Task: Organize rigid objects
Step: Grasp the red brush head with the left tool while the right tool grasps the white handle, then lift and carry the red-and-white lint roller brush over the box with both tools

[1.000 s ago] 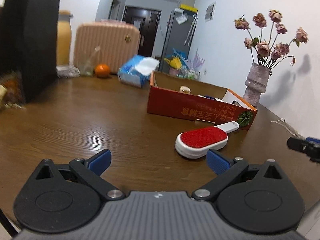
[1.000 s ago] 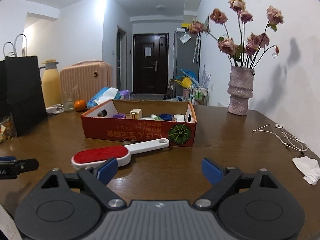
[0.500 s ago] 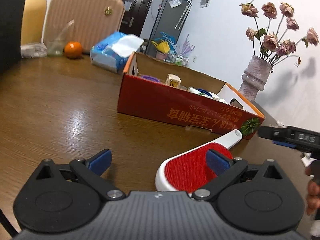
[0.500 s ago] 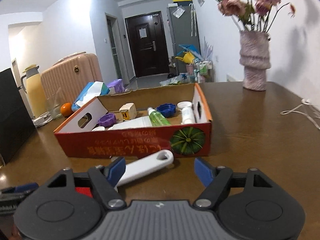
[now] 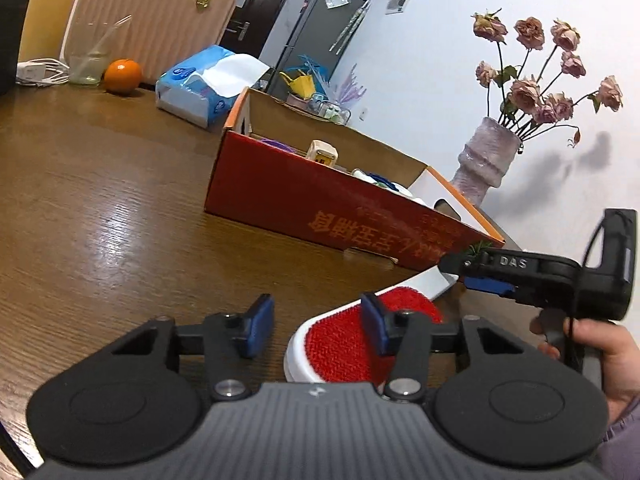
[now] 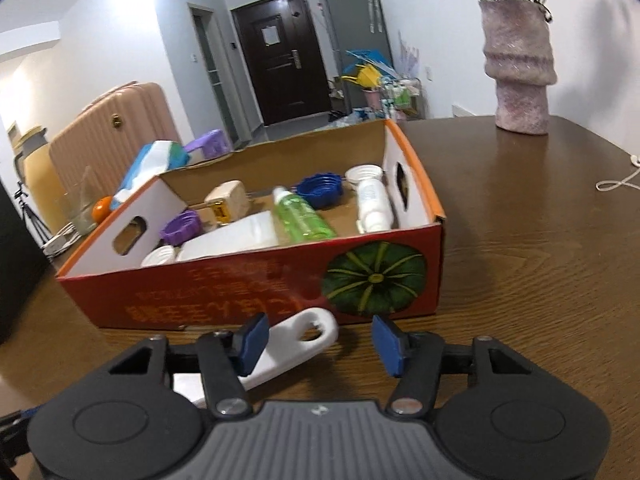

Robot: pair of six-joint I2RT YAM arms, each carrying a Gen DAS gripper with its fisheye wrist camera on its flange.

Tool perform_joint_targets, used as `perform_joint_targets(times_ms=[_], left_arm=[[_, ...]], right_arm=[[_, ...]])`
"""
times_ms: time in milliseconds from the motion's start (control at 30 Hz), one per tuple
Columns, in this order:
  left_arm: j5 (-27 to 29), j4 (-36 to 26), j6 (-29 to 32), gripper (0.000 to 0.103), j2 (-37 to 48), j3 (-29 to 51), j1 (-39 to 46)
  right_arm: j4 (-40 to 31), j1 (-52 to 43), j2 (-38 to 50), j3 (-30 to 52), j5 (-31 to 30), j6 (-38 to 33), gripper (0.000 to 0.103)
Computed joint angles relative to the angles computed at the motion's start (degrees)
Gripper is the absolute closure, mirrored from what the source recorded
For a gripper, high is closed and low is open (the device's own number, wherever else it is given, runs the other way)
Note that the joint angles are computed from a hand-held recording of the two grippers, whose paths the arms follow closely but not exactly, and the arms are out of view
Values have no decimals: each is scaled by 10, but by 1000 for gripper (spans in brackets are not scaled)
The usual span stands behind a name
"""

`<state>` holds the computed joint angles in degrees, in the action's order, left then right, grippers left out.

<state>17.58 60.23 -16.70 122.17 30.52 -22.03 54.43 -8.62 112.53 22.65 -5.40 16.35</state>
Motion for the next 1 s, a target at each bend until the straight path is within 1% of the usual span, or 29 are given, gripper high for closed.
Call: perform_joint_targets(times_ms=[100, 133, 200, 233, 300, 367, 467, 567, 667, 767, 800, 867, 933, 1000], left_arm=[[9, 1, -5, 56, 3, 2, 4], [9, -1, -9, 55, 5, 4, 6], [4, -1, -16, 56, 6, 5, 8], [-1, 4, -20, 56, 6, 3, 8], [-5, 6, -26, 56, 8, 3, 10], [-11, 12, -31, 58, 8, 1, 11], [-17, 25, -41, 58, 10, -4, 13], [-24, 33, -52, 58, 12, -7, 15], [-19, 37, -49, 58, 11, -9, 15], [-19, 47, -51, 58, 12, -14, 16], [-20, 51, -53, 58, 13, -16, 17], [-22, 55, -53, 53, 13, -18, 16], [-21, 56, -47, 50, 12, -18, 14], [-20, 50, -48, 50, 11, -16, 13]], right_arm=[[8, -23, 23, 17, -40, 18, 51], [11, -29, 29, 21, -53, 24, 55], [-8, -33, 32, 31, -62, 32, 74], [-10, -31, 33, 31, -59, 27, 81], [-11, -26, 29, 25, -50, 19, 85], [-19, -34, 21, 19, -66, 23, 87], [-28, -35, 5, 3, -74, 20, 88], [-14, -25, -10, -28, -67, 14, 87], [1, -19, -30, -64, -58, 4, 83], [1, -35, -57, -94, -57, 7, 80], [-1, -45, -71, -105, -63, 6, 80], [4, -64, -85, -125, -83, -5, 79], [8, -79, -92, -140, -105, -15, 79], [12, -90, -97, -151, -122, -22, 79]])
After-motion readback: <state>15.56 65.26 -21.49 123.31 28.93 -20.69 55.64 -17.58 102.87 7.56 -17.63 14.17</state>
